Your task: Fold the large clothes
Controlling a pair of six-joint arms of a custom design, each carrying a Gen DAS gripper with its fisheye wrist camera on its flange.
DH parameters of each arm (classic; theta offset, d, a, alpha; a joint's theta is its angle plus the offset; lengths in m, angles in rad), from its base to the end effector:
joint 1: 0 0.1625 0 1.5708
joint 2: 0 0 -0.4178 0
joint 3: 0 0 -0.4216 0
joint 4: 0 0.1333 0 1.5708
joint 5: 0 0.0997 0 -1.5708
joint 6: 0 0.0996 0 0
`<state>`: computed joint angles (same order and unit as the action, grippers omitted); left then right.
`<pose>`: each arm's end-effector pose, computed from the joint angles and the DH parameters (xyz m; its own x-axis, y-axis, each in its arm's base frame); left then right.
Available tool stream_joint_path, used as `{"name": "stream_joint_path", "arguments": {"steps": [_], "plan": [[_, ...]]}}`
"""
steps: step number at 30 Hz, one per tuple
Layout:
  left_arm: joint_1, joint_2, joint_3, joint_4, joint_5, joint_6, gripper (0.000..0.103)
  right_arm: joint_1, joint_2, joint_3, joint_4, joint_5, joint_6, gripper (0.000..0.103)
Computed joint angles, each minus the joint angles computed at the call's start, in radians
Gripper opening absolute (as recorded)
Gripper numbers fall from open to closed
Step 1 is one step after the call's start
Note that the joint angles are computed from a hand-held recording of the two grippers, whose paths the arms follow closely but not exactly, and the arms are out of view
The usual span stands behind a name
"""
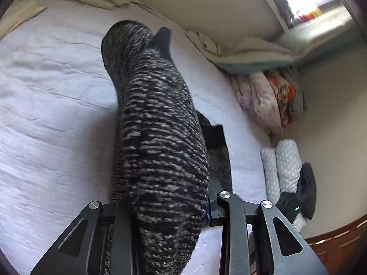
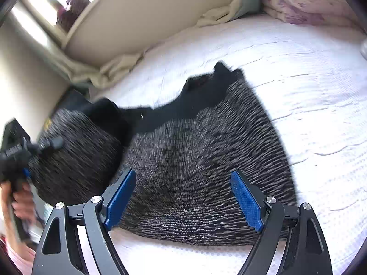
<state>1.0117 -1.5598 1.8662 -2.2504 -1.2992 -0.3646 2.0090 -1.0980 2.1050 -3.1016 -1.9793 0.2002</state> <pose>-0.1478 -0.5379 0.4001 -0.9876 0.1185 -0.1034 0.1517 0.8901 -0.4297 0.3172 -0.4561 0.1488 -0.9701 -0.0494 0.2376 -0.1781 0.8101 -0.5586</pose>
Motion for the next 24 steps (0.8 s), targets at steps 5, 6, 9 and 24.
{"name": "stream_joint_path", "arguments": {"steps": [5, 6, 9, 24], "plan": [[-0.075, 0.081, -0.01, 0.017, 0.046, -0.059, 0.031, -0.056, -0.113, 0.055, -0.024, 0.124, 0.074, 0.084], [-0.086, 0.096, -0.011, 0.017, 0.053, -0.066, 0.031, -0.072, -0.133, 0.066, -0.029, 0.155, 0.094, 0.084], [-0.121, 0.155, -0.006, 0.008, 0.092, -0.079, 0.03, -0.099, -0.146, 0.07, -0.035, 0.207, 0.142, 0.084], [-0.221, 0.262, 0.128, -0.176, 0.332, 0.088, 0.053, -0.222, -0.041, -0.003, -0.01, 0.544, 0.219, 0.084]]}}
